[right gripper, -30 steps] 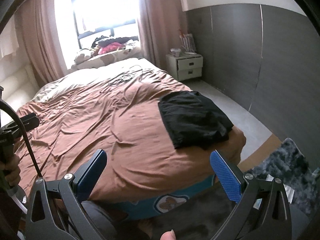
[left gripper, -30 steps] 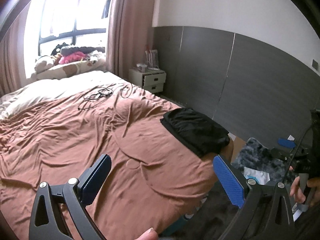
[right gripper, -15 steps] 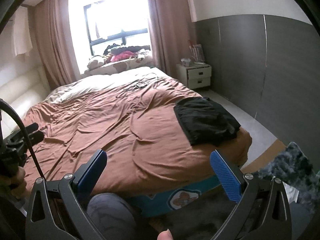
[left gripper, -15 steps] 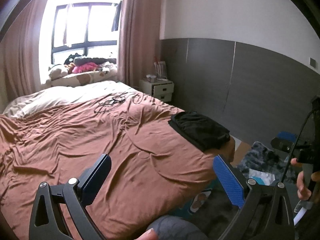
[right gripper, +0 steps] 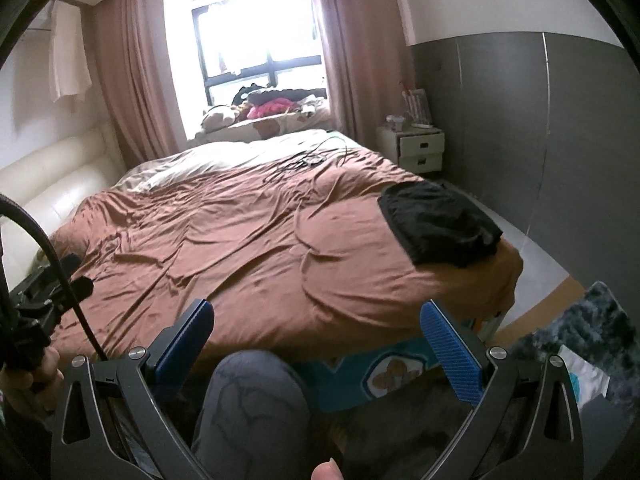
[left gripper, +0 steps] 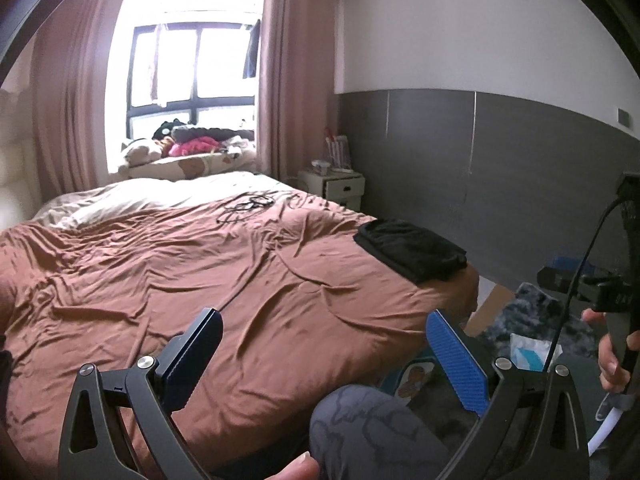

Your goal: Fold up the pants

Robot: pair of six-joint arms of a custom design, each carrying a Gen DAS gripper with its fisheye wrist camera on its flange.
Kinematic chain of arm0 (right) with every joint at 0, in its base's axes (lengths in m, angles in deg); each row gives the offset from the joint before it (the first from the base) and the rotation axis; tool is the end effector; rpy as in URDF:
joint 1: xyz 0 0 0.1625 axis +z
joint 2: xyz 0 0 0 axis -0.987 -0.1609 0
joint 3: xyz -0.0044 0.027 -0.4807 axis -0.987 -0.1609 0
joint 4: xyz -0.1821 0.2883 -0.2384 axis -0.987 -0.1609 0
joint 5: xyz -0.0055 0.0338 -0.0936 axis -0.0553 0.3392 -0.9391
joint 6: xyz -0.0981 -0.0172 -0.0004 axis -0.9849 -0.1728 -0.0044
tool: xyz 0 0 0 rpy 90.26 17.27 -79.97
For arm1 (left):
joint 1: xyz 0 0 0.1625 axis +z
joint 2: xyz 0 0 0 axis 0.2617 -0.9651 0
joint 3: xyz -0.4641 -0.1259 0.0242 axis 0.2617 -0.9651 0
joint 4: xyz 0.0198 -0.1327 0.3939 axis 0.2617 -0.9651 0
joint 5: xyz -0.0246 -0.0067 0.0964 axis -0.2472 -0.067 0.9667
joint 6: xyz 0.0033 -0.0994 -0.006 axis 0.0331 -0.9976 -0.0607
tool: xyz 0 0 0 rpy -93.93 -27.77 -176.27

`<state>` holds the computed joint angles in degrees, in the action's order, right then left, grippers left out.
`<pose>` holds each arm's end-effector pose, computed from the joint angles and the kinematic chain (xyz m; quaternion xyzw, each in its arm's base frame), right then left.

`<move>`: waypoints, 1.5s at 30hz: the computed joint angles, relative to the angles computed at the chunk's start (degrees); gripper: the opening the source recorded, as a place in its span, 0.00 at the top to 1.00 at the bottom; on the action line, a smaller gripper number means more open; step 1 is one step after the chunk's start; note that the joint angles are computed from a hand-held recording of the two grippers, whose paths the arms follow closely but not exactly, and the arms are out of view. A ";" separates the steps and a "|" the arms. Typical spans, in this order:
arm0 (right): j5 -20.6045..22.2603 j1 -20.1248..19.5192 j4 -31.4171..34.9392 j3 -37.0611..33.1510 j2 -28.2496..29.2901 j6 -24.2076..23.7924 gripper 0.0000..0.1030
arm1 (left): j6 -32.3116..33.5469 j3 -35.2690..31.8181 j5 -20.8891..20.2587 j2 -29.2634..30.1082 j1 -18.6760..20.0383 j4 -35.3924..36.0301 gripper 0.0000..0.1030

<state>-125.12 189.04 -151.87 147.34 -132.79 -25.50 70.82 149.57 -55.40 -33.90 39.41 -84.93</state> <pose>0.2881 -0.6324 0.2605 0.1169 -0.8012 0.5179 0.2760 -0.3667 -0.8071 0.2695 0.4242 0.8085 -0.3811 0.1453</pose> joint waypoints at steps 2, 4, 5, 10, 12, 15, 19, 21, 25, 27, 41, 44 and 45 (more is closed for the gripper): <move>0.49 0.10 -0.62 0.97 -0.10 0.08 0.00 | 0.37 2.24 0.78 -1.01 -0.04 -2.09 0.00; -0.83 0.65 -2.92 1.37 0.53 -1.67 0.00 | 0.66 4.80 1.44 -2.19 -0.14 -4.27 0.00; -0.71 0.78 -3.45 1.60 0.61 -1.97 0.00 | 0.59 5.69 1.59 -2.64 -0.16 -4.89 0.00; -0.55 1.54 -6.32 3.13 1.27 -2.47 0.00 | -0.55 10.12 2.10 -4.80 -0.08 -8.31 0.00; -0.45 1.62 -6.35 3.26 1.55 -3.53 0.00 | -0.75 11.41 2.82 -5.37 -0.11 -9.05 0.00; -0.91 2.15 -7.86 3.76 2.25 -5.40 0.00 | -1.07 13.43 3.43 -6.25 -0.02 -10.26 0.00; 0.15 2.23 -8.44 4.55 2.36 -5.26 0.00 | -2.13 15.17 3.10 -7.35 0.29 -10.86 0.00; 0.75 2.24 -9.33 5.17 2.65 -5.25 0.00 | -1.84 15.90 3.67 -7.75 0.20 -11.58 0.00; 2.65 1.62 -13.06 6.63 3.26 -4.43 0.00 | -1.33 17.54 3.77 -8.79 0.40 -13.51 0.00; 3.58 1.22 -13.54 6.96 3.47 -3.61 0.00 | -1.00 17.97 4.22 -9.07 0.44 -14.10 0.00; 2.38 1.00 -17.19 6.94 6.59 -0.30 0.00 | 0.88 20.53 5.02 -9.96 -0.20 -16.07 0.00; 1.66 1.28 -17.59 6.82 6.85 0.04 0.00 | 0.92 20.89 5.05 -9.95 -0.33 -16.24 0.00; 1.35 1.41 -17.89 6.76 6.99 -0.18 0.00 | 0.85 20.89 5.04 -9.91 -0.36 -16.17 0.00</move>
<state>-123.77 190.45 -169.76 154.10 -125.80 -25.68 71.67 170.45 -50.37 -43.81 39.04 -101.11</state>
